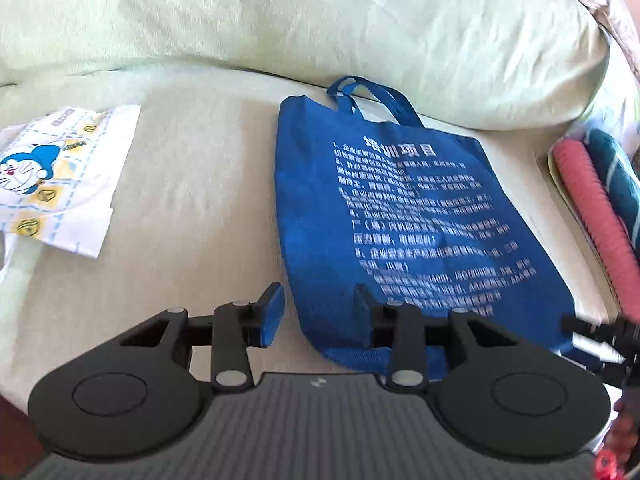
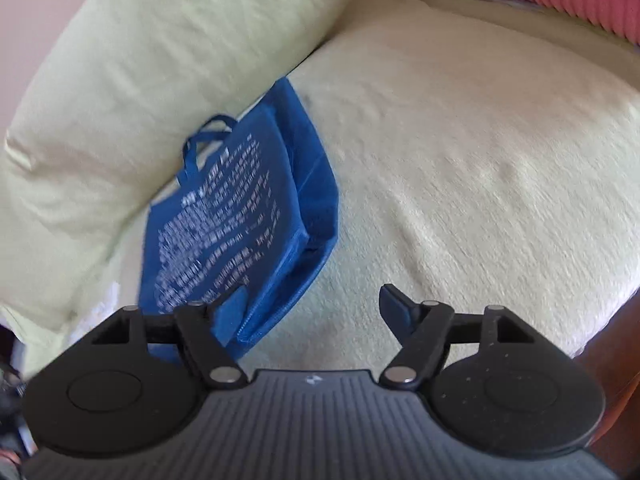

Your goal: Fold shopping bag

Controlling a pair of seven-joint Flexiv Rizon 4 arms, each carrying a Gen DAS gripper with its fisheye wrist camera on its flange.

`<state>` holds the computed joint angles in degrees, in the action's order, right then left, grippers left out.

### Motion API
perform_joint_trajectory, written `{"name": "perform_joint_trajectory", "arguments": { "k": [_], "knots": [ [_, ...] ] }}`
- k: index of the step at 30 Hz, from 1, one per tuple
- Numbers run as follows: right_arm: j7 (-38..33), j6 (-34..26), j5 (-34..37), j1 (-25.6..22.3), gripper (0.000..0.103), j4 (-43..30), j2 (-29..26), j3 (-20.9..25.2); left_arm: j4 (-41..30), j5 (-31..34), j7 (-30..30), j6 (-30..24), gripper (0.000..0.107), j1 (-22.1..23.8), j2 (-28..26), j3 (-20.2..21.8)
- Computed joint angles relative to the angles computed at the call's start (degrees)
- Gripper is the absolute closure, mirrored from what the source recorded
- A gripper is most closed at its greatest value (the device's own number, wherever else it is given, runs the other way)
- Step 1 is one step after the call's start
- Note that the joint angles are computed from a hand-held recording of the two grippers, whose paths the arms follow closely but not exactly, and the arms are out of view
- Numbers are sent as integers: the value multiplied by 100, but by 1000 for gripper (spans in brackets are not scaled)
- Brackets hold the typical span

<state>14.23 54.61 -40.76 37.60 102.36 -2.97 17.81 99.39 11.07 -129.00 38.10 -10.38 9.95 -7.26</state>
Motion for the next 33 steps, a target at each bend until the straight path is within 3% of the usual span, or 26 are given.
{"name": "perform_joint_trajectory", "arguments": {
  "k": [3, 5, 6, 7, 11, 12, 13, 14, 17, 19, 20, 22, 24, 27, 30, 33],
  "knots": [
    [-158, -676, -1026, 120, 36, -271, -89, -75, 24, -74, 11, -53, 57, -54, -6, -35],
    [-919, -666, -892, 124, 59, -581, -276, -109, 42, -80, -20, -122, 57, -90, -12, -71],
    [-1326, -661, -790, 134, 65, -751, -376, -133, 59, -67, -50, -149, 57, -111, 14, -85],
    [-1680, -766, -539, 162, 69, -938, -494, -138, 85, -64, -70, -130, 57, -128, 22, -91],
    [-2494, -1084, 445, 273, 66, -1516, -922, -201, 107, 63, 146, 299, 57, -187, -24, -131],
    [-2625, -1106, 707, 356, 73, -1603, -998, -301, 52, 179, 186, 363, 57, -181, -90, -172],
    [-2629, -796, 720, 279, 96, -1503, -1011, -259, -6, 298, 221, 423, 57, -182, -157, -207],
    [-2578, -458, 598, 290, 99, -1308, -950, -317, -106, 343, 412, 490, 57, -204, -320, -233],
    [-2150, 592, -595, 338, 100, -619, -694, -565, -219, 389, 717, 634, 57, -319, -634, -219],
    [-1237, 1056, -1793, 294, 100, -81, -439, -737, -524, 641, 723, 111, 57, -412, -945, -299],
    [-554, 1210, -2534, 224, 100, 151, -307, -800, -623, 746, 650, -95, 57, -489, -1041, -286],
    [463, 918, -3195, 129, 101, 505, -66, -684, -675, 893, 573, -276, 57, -645, -1168, -225],
    [1046, 486, -3064, 79, 102, 803, 55, -408, -677, 1248, 471, -196, 57, -807, -1206, -186],
    [1058, -52, -2707, 98, 102, 779, -5, -106, -923, 1480, 635, -489, 56, -974, -1325, -171],
    [180, -460, -2154, 180, 100, 417, -189, -18, -1028, 1129, 817, -493, 57, -983, -1311, -65],
    [-762, -595, -1850, 205, 100, 194, -326, -86, -846, 1016, 837, 2, 55, -960, -1198, 24]
  ]
}}
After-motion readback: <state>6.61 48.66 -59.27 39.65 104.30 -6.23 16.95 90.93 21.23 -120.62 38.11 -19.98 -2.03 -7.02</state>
